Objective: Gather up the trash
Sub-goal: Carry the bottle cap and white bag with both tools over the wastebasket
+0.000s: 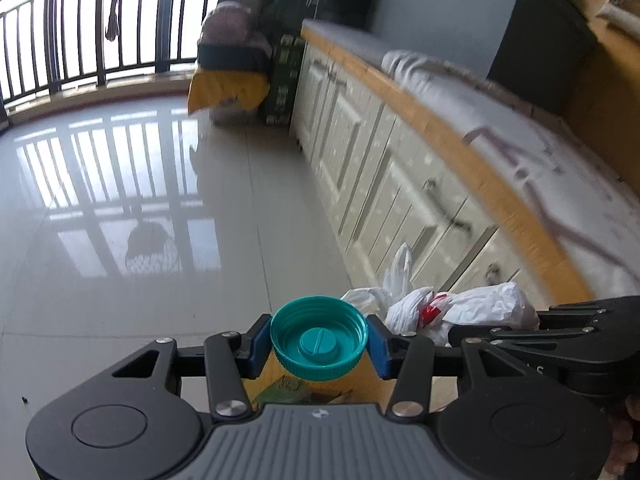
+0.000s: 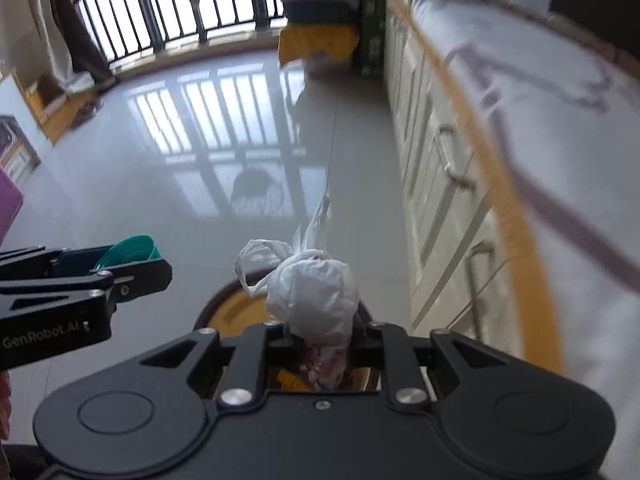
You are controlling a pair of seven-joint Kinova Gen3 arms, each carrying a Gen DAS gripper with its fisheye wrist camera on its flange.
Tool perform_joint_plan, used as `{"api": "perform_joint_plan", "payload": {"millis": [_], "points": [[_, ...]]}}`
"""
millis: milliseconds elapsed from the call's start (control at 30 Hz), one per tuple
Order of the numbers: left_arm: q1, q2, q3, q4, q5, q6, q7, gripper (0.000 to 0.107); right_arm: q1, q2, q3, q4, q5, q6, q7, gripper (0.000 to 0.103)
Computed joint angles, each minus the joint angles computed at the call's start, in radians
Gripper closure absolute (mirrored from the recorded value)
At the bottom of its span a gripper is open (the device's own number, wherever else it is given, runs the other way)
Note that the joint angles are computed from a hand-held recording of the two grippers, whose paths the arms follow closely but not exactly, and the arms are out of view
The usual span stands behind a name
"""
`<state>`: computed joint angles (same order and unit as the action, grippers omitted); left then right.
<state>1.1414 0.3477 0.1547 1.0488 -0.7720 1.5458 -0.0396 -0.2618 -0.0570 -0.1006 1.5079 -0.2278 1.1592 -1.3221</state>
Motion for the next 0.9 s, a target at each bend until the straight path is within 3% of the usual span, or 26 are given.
{"api": "perform_joint_plan", "payload": {"millis": [300, 567, 767, 900], "points": [[-0.099, -0.051, 0.03, 0.205, 0.109, -0.151, 0.094, 0.057, -0.031, 0.122, -0.024, -0.012, 0.034, 0.101, 0.03, 0.083], [-0.149, -0.062, 0.054, 0.305, 0.168, -0.248, 0.135, 0.057, -0.065, 0.228, -0.04, -0.03, 0.113, 0.19, 0.083, 0.083], [-0.176, -0.062, 0.06, 0.354, 0.215, -0.305, 0.147, 0.057, -0.144, 0.255, -0.061, 0.01, 0.253, 0.182, 0.119, 0.083], [-0.186, -0.057, 0.061, 0.373, 0.237, -0.33, 0.144, 0.057, -0.173, 0.279, -0.065, 0.02, 0.289, 0.173, 0.135, 0.083]]}}
